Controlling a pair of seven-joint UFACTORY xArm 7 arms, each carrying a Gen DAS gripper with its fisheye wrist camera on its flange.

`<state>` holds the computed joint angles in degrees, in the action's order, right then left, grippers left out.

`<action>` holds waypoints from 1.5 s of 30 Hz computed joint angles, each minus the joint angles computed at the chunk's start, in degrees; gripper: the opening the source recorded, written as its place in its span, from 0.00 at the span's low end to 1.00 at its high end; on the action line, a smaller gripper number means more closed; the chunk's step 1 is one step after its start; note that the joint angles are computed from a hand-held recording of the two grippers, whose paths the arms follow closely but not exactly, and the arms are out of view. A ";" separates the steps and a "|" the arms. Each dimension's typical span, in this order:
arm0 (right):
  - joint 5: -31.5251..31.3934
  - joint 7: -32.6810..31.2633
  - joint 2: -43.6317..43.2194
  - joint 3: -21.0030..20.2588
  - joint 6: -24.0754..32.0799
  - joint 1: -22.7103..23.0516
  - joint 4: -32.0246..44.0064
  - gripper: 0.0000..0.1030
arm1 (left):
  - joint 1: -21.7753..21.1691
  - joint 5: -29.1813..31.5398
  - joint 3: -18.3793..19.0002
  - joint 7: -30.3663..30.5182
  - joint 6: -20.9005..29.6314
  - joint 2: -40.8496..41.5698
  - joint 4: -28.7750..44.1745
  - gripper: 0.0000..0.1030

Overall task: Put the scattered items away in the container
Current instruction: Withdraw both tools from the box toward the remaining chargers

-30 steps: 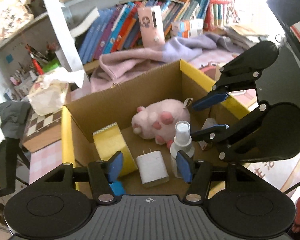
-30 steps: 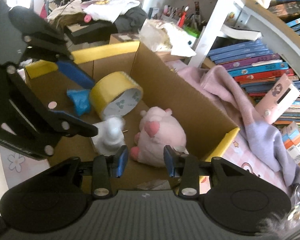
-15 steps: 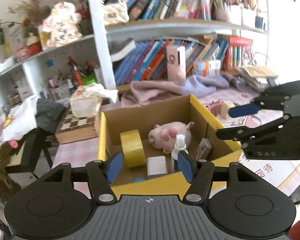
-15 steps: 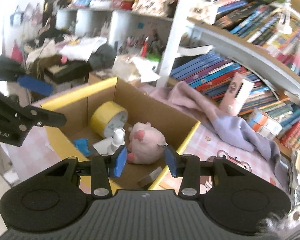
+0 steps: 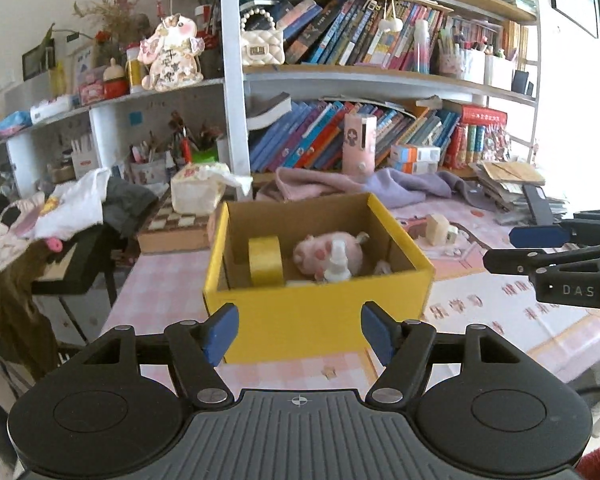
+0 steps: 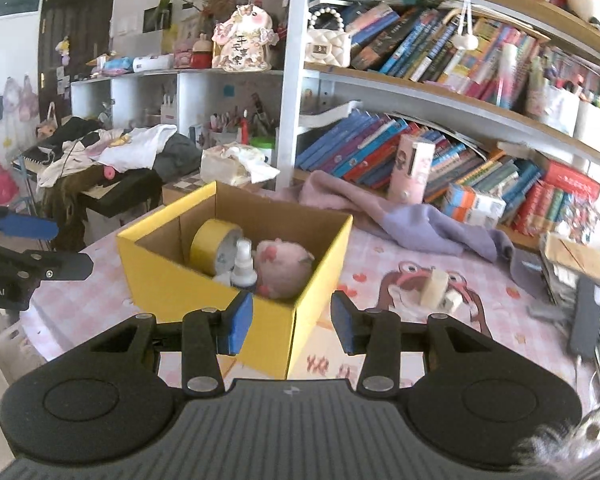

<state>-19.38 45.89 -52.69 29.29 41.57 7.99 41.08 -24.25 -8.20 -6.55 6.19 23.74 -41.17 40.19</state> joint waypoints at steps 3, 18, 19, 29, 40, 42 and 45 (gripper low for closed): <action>1.42 1.71 -2.68 1.52 3.71 1.62 -0.65 0.40 | -0.62 -0.29 -0.21 -0.43 1.81 -3.24 -2.41 0.67; 8.67 9.49 -5.43 6.28 17.81 10.98 -0.36 0.42 | -6.20 -4.59 -0.64 -1.94 11.66 -12.18 -8.69 0.69; 8.76 10.01 -5.52 6.55 18.68 11.20 -0.15 0.42 | -6.56 -4.79 -0.69 -1.76 12.20 -12.26 -8.80 0.69; 10.06 13.56 -5.78 6.61 24.48 13.02 0.37 0.45 | -9.51 -7.41 -0.41 1.12 13.66 -10.97 -8.83 0.71; 9.53 15.13 -6.78 6.34 30.05 13.37 0.80 0.57 | -11.98 -10.40 -0.44 4.88 12.90 -6.71 -7.09 0.78; 9.38 15.05 -7.25 6.12 31.03 13.37 0.74 0.58 | -12.46 -10.88 -0.50 5.60 12.63 -5.46 -6.37 0.80; 9.12 14.91 -8.06 5.85 32.57 13.11 0.70 0.62 | -13.44 -11.64 -0.72 6.94 12.19 -3.31 -5.12 0.83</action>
<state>-10.25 60.79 -60.75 35.14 74.14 21.11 41.78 -37.68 -19.83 -7.27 13.13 35.94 -44.47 35.08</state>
